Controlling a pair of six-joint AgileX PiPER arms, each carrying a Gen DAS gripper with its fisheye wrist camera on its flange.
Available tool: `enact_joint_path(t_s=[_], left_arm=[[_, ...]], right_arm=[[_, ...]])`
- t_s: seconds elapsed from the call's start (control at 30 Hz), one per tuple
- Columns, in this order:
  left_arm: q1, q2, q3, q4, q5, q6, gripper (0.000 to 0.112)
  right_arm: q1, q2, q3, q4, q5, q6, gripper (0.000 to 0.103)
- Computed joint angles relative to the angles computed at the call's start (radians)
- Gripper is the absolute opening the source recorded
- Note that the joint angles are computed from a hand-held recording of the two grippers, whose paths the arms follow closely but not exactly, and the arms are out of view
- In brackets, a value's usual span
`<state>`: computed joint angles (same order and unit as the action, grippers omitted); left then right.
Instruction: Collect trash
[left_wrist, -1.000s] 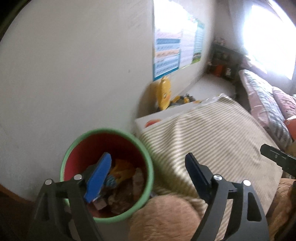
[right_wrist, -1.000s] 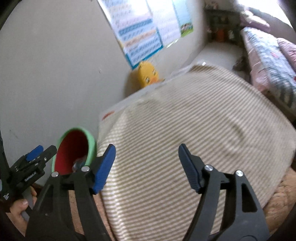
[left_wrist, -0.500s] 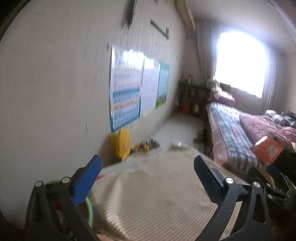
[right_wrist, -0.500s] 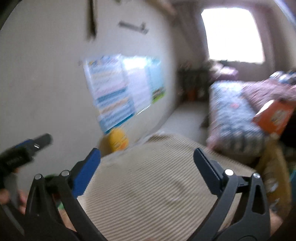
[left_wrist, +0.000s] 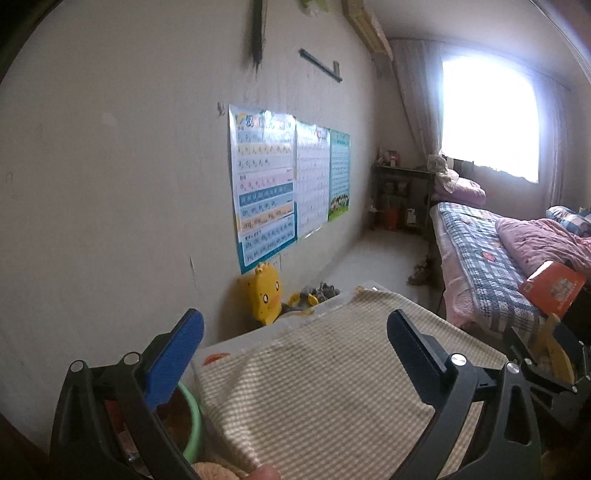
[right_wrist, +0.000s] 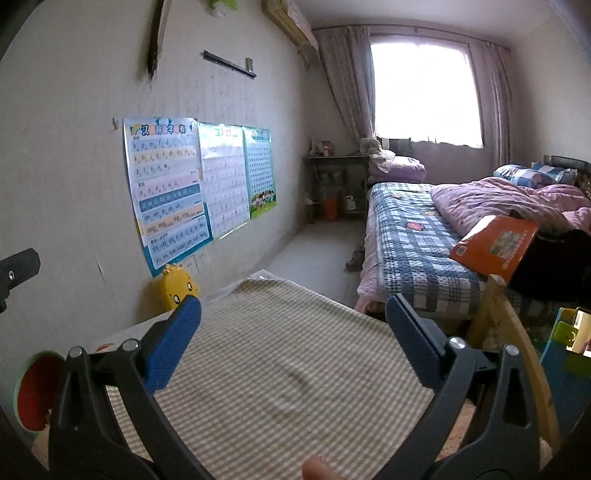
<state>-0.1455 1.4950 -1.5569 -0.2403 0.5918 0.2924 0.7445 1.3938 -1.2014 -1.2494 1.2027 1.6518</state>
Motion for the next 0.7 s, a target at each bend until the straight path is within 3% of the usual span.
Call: enact_joint_path(t_s=[0.3, 0.43, 0.7], left_arm=[[0.038, 0.03, -0.028, -0.003, 0.047, -0.019, 0.095], [0.035, 0.018, 0.006, 0.006, 0.019, -0.011, 0.095], [0.037, 0.027, -0.006, 0.003, 0.037, 0.002, 0.095]], right_arm=[[-0.011, 0.008, -0.002, 0.035, -0.016, -0.003, 0.099], [-0.012, 0.014, -0.008, 0.041, -0.02, -0.017, 0.099], [-0.019, 0.019, -0.01, 0.059, -0.034, -0.028, 0.099]])
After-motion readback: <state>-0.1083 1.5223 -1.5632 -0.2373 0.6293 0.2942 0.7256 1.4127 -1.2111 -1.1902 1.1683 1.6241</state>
